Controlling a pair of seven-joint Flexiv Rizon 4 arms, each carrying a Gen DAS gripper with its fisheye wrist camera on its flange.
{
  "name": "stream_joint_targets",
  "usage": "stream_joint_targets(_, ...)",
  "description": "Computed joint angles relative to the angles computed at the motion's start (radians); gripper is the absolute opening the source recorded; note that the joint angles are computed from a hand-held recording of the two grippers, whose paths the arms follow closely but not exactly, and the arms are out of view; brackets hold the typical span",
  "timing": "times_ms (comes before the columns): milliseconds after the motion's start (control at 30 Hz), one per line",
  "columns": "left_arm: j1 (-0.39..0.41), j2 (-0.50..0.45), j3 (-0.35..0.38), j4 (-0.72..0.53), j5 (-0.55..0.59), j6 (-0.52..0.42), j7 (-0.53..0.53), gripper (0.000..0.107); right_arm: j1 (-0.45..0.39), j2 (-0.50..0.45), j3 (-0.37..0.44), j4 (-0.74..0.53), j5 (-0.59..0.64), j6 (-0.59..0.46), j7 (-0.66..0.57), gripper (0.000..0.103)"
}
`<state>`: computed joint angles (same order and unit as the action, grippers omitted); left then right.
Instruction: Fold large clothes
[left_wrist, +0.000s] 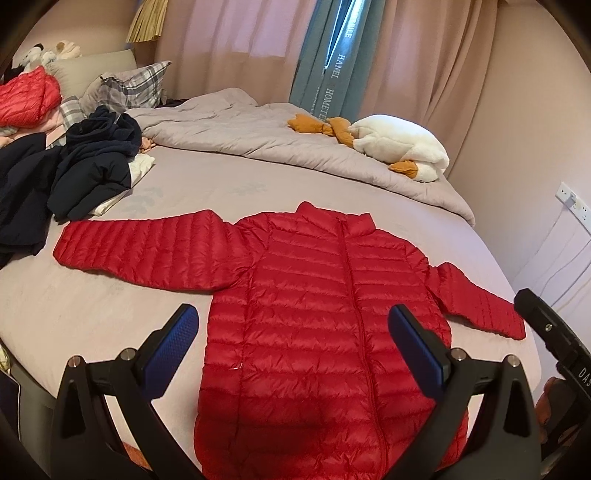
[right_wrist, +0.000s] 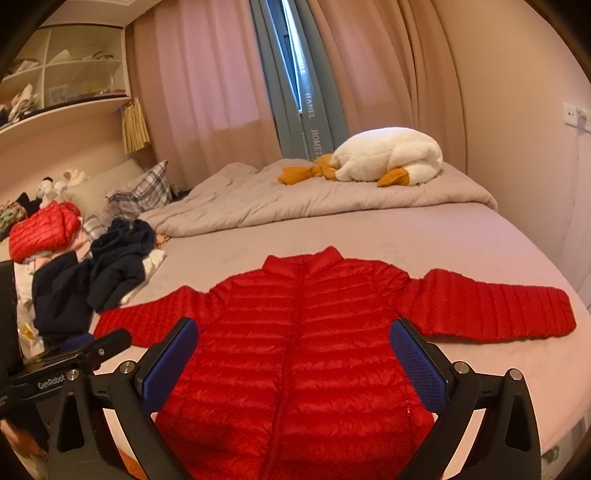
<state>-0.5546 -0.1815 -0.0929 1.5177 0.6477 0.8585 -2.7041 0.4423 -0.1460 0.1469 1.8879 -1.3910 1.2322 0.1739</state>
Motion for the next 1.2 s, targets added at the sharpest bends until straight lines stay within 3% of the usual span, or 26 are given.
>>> stream_joint_targets(300,0.015,0.029,0.001,0.041,0.009,0.048,-0.059,0.103,-0.011,-0.006,-0.009,-0.020,0.027,0.038,-0.041,0.103)
stream_joint_targets(1000,0.078,0.070,-0.006,0.112,-0.050,0.112,-0.044,0.103,0.021,-0.031,-0.020,-0.064,0.105,0.041,-0.093,0.103)
stream_joint_targets(1200,0.088,0.078,-0.016,0.135,-0.084,0.142,-0.018,0.103,0.016,-0.012,-0.020,-0.036,0.079,0.028,-0.045,0.103)
